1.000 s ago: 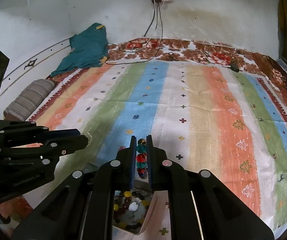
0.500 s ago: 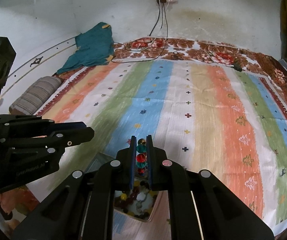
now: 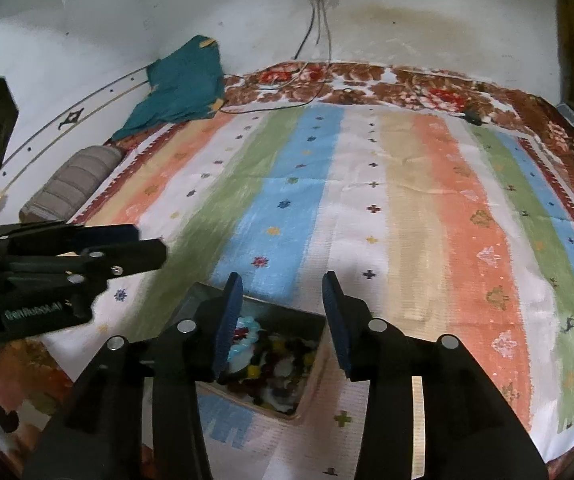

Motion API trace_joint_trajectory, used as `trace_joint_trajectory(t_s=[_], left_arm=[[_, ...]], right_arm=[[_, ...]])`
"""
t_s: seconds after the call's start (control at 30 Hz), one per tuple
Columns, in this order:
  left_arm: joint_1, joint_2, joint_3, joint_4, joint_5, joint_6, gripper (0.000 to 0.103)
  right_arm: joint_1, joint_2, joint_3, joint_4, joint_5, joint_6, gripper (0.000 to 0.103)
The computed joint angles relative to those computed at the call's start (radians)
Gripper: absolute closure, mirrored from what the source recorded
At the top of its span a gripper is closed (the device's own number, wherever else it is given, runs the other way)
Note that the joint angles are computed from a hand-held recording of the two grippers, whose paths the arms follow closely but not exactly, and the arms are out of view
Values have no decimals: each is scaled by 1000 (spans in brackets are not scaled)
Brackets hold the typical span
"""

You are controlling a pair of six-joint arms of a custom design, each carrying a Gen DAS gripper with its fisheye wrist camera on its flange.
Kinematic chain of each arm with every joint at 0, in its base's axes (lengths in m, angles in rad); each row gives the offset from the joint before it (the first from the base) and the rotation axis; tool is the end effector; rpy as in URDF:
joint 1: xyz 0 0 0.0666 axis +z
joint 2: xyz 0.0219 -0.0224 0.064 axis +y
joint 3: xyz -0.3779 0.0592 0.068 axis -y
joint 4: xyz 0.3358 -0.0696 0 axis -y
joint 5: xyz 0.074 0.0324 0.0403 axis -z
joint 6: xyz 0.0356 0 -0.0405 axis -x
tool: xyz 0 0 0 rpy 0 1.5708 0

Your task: Organize jewelry

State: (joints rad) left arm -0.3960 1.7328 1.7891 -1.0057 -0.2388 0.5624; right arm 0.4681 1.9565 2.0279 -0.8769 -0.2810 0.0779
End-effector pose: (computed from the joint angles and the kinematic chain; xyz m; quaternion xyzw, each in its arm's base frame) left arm 0.5089 -0.2041 0.4231 -0.1149 0.9390 -0.0393 0.3216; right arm 0.5641 0.2958 0.4009 -0.2980 0.8704 0.1991 0.3375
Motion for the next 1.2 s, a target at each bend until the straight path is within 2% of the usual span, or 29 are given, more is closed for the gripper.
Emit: trace_joint_trajectory(t_s=[0.3,0.73,0.87,1.0,1.2], left_arm=[[1,-17,-27,1,8,10,41],[-20,-54,-74,-7,-18,16,15],[-35,-73,-101,2,-39,2,13],[-49,-90,-123,12,-61,1,6],[-54,-111,-146,13,-67,26,6]], right_arm=[[-25,-32,-45,24,7,-20,39],[-41,-70,-102,45,-3,-11,20],[-47,-76,-110,33,-23,-11,13],[-49,-85,-124,40,-27,-10,7],[-58,-125,-187,82,-30,-16,6]])
